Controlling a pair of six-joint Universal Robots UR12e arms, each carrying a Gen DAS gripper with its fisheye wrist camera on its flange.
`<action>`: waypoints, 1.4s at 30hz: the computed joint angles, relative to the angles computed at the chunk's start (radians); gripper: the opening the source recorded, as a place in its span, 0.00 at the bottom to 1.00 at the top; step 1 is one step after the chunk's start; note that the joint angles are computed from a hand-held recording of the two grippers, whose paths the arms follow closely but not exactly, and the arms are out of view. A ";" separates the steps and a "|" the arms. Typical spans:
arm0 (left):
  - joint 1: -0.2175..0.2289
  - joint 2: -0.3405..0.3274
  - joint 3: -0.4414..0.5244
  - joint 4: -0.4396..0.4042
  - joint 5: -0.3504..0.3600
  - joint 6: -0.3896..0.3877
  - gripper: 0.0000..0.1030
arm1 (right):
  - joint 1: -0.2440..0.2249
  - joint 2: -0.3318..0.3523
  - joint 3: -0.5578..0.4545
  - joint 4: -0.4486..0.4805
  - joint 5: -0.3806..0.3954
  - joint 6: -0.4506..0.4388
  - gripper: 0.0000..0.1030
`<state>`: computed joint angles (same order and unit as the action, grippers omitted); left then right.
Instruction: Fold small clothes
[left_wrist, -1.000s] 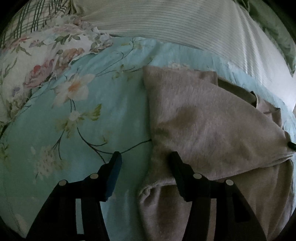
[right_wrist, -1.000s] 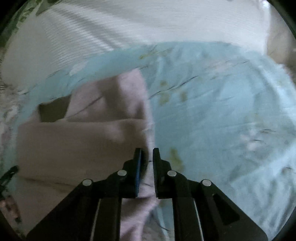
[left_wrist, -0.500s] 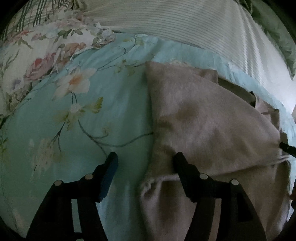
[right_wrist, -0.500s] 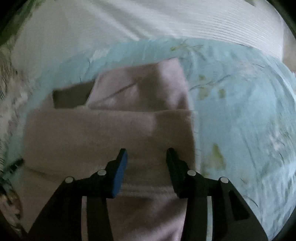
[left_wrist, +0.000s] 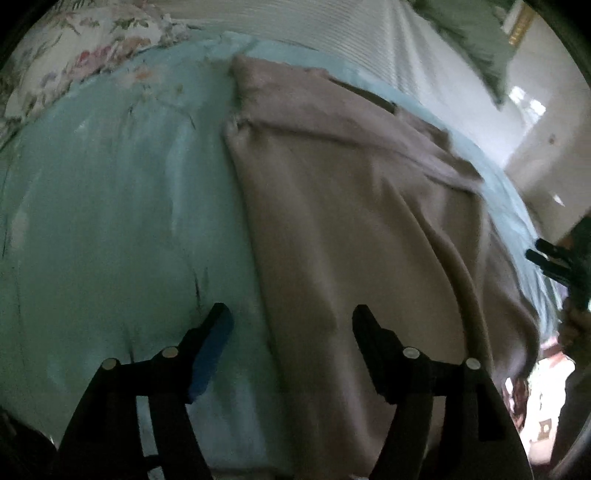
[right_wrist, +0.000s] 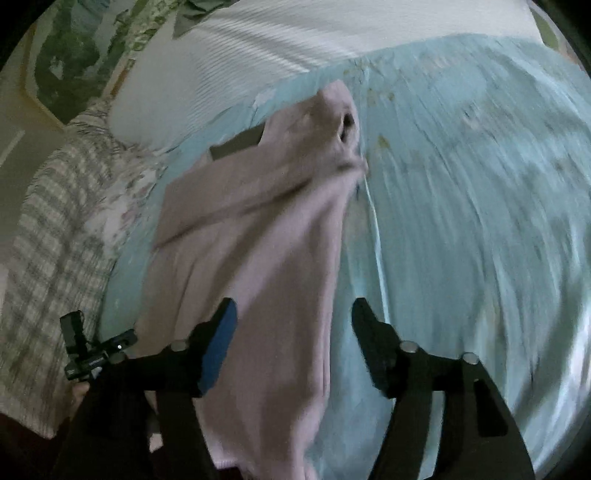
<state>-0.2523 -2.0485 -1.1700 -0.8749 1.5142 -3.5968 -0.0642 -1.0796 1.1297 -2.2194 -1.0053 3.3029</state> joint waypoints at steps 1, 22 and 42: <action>-0.007 0.022 -0.033 0.012 -0.008 0.007 0.70 | -0.003 -0.013 0.021 0.005 0.012 -0.013 0.68; -0.033 0.073 -0.202 0.049 -0.247 0.030 0.56 | -0.024 -0.118 0.253 -0.013 0.244 -0.164 0.65; 0.005 0.088 -0.256 0.167 -0.355 -0.005 0.19 | -0.057 -0.128 0.318 -0.005 0.361 -0.115 0.30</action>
<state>-0.2469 -1.9605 -1.4257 -0.7083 1.1590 -3.6020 -0.1212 -1.2072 1.4474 -2.2246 -0.6443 3.1877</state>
